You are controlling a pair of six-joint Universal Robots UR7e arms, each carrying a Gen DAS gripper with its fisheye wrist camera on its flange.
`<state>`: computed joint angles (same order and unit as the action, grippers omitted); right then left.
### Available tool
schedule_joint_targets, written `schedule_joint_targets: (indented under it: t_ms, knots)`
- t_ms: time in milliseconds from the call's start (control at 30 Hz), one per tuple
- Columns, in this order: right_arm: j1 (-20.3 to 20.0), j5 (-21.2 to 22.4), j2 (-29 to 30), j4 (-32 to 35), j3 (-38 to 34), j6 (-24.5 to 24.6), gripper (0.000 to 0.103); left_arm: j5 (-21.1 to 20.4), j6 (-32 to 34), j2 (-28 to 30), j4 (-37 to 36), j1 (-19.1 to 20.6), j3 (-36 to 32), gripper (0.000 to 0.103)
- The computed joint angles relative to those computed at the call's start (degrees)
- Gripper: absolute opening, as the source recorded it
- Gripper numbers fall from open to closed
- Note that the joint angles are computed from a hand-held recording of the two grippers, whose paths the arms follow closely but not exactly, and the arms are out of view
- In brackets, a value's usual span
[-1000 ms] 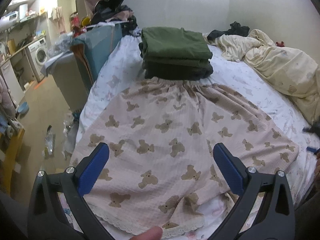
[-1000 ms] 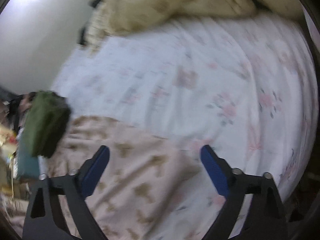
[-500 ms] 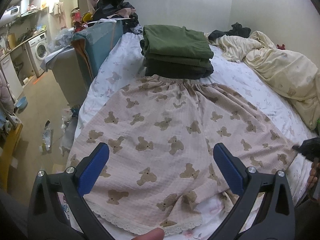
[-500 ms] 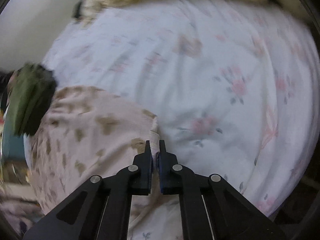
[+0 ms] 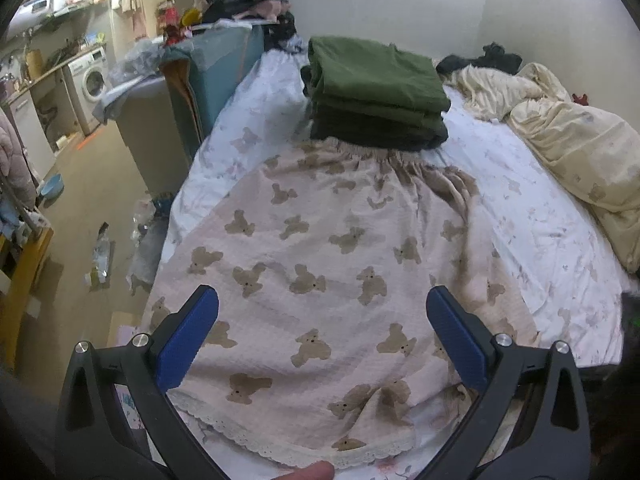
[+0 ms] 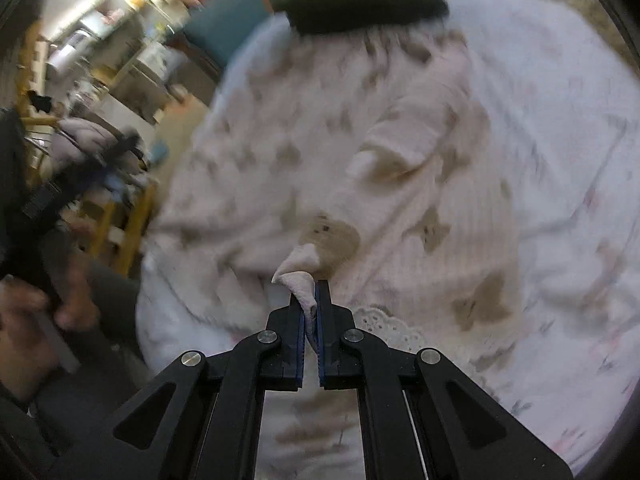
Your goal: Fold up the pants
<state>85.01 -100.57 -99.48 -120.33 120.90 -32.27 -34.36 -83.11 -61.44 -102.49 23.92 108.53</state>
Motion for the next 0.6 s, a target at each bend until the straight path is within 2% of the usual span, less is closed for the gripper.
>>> schedule_joint_targets:
  t_ms: [133,200,233,333,367,433,500,600]
  knots:
    - [-1.0,0.3,-1.7,2.8,-0.5,3.6,0.004,-4.1,8.9,2.7,-6.4,4.3,-3.8,0.102]
    - [-1.0,0.2,-2.1,2.6,-0.2,5.3,0.004,-6.6,15.9,5.9,-10.8,7.1,-7.6,0.102]
    - [-0.3,0.1,-0.2,2.4,-1.4,7.0,0.004,-7.8,21.2,8.6,-13.2,8.7,-10.7,0.101]
    - [-1.2,0.2,-0.4,2.3,-1.5,8.7,0.004,-12.2,34.9,16.4,-20.1,12.5,-19.6,0.101]
    - [-1.0,0.3,0.1,1.1,-1.0,9.4,0.004,-13.5,37.2,18.3,-21.0,13.4,-22.0,0.100]
    - [-0.9,0.0,0.6,1.0,-1.4,9.8,0.004,-17.7,42.2,24.6,-20.6,16.2,-30.2,0.093]
    - [-1.3,0.3,0.7,1.2,-2.0,9.9,0.004,-21.0,44.7,29.7,-17.4,18.2,-37.1,0.090]
    - [-1.9,1.5,1.0,1.0,-2.5,10.8,0.004,-23.6,45.9,35.3,-12.9,20.0,-44.1,0.074]
